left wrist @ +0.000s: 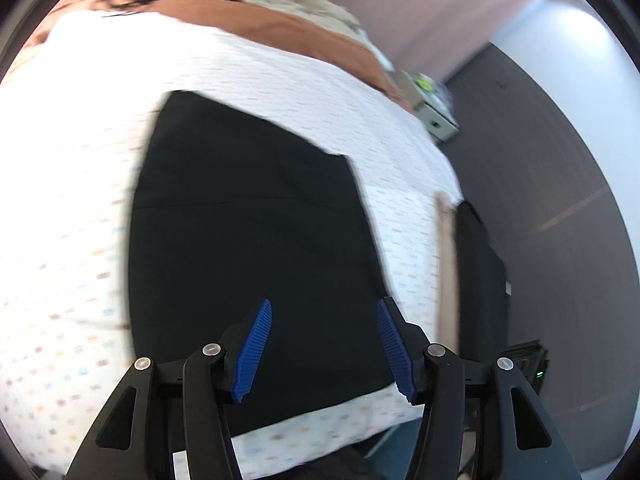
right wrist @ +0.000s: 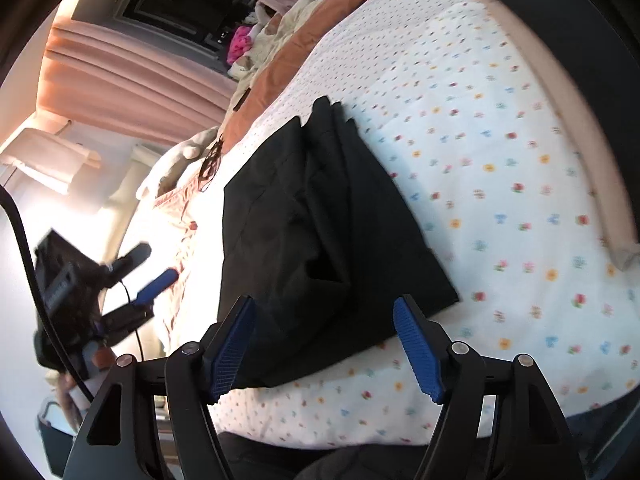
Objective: Fold large clothes
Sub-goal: 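Open both tools to release the folded jacket, then grasp the jacket edge with both tools, straighten it, and release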
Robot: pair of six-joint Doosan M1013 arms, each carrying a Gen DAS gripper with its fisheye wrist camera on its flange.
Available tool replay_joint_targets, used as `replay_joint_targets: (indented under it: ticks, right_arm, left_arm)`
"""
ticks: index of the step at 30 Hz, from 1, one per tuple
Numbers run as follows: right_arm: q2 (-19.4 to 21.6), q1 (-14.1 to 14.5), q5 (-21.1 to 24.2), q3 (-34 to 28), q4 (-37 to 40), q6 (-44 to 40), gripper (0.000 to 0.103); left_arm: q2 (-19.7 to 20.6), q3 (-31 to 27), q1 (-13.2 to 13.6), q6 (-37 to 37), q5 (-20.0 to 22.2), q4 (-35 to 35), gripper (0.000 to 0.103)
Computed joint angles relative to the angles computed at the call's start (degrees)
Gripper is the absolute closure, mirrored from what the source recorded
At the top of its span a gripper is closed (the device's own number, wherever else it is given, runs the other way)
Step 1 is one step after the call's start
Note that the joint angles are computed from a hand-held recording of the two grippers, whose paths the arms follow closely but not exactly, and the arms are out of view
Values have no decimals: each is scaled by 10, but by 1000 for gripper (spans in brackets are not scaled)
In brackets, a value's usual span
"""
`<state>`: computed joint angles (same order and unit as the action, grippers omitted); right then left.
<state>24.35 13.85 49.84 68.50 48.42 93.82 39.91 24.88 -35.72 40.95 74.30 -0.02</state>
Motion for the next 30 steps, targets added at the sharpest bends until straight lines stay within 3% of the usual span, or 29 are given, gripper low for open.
replay_joint_targets:
  ticks: [4,5,6,9,17,20,30]
  right_arm:
    - [16,8,0,-22,-17,6,35]
    - [20,9,-2,-27,-20,8,52]
    - [24,10,-1,-32,-24,12,76]
    - [19,6,-32,-18,-5,7,92]
    - [3,-8,-52,16,-21,27,95]
    - [-2,-11,-54,27,-23,29,97]
    - [-14,-17,-64,52,-33,41,99]
  left_arm:
    - [-62,119,5,-41,-21,29,46]
    - [-73,142,6,-52,-22,36,46]
    - [-73,144,6,-60,-16,39,46]
    - [-76,159,9,-81,-6,38,46]
    - [-86,198,7,-73,-20,12,46]
    - [-83,203,5,-57,-26,-9,59]
    - [-83,208,-10,-65,-22,10,74]
